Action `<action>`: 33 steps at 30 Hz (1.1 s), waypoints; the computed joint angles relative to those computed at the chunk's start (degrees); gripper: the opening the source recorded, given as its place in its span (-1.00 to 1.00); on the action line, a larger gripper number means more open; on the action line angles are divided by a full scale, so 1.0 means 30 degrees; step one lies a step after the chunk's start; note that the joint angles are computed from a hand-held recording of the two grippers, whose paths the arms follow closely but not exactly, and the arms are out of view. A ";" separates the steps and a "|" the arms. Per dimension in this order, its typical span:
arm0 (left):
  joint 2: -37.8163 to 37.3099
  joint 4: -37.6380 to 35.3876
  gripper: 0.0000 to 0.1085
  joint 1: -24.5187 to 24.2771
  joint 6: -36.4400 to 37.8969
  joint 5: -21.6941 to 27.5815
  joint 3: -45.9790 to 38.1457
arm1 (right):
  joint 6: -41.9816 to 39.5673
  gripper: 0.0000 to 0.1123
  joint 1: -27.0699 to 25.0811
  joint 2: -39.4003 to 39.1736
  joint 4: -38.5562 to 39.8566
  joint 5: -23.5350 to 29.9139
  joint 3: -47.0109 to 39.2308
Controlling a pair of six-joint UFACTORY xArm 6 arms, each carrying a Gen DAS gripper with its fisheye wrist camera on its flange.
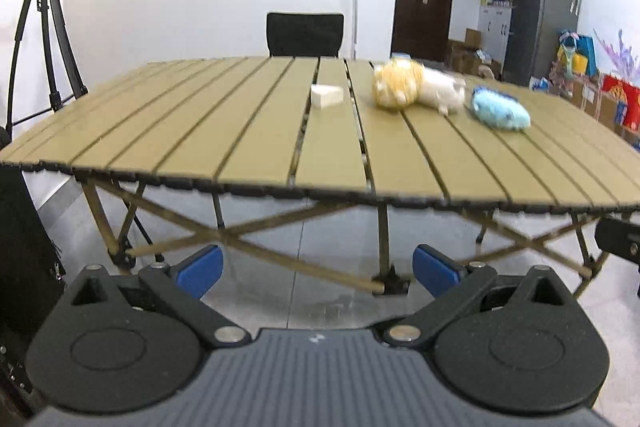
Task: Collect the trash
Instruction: 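Move both open tools back up toward the table items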
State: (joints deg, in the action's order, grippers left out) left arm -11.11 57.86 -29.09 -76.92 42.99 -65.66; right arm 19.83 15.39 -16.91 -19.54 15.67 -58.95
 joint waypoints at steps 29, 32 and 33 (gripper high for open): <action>0.7277 -0.3126 0.90 0.1905 0.3105 0.0614 -0.9939 | -0.6284 0.83 -0.2241 0.9082 0.9234 -0.2938 -0.8910; 0.8338 -0.3606 0.90 0.2106 0.3785 0.0769 -1.1288 | -0.6592 0.83 -0.2319 1.0425 0.9710 -0.2212 -1.0739; 0.8659 -0.3833 0.90 0.2180 0.4016 0.0795 -1.1677 | -0.6764 0.83 -0.2318 1.0849 0.9970 -0.1952 -1.1341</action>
State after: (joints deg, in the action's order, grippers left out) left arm 14.87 46.36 -22.55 -64.87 45.37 -100.70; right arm -0.46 8.44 15.64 10.37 9.81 -92.98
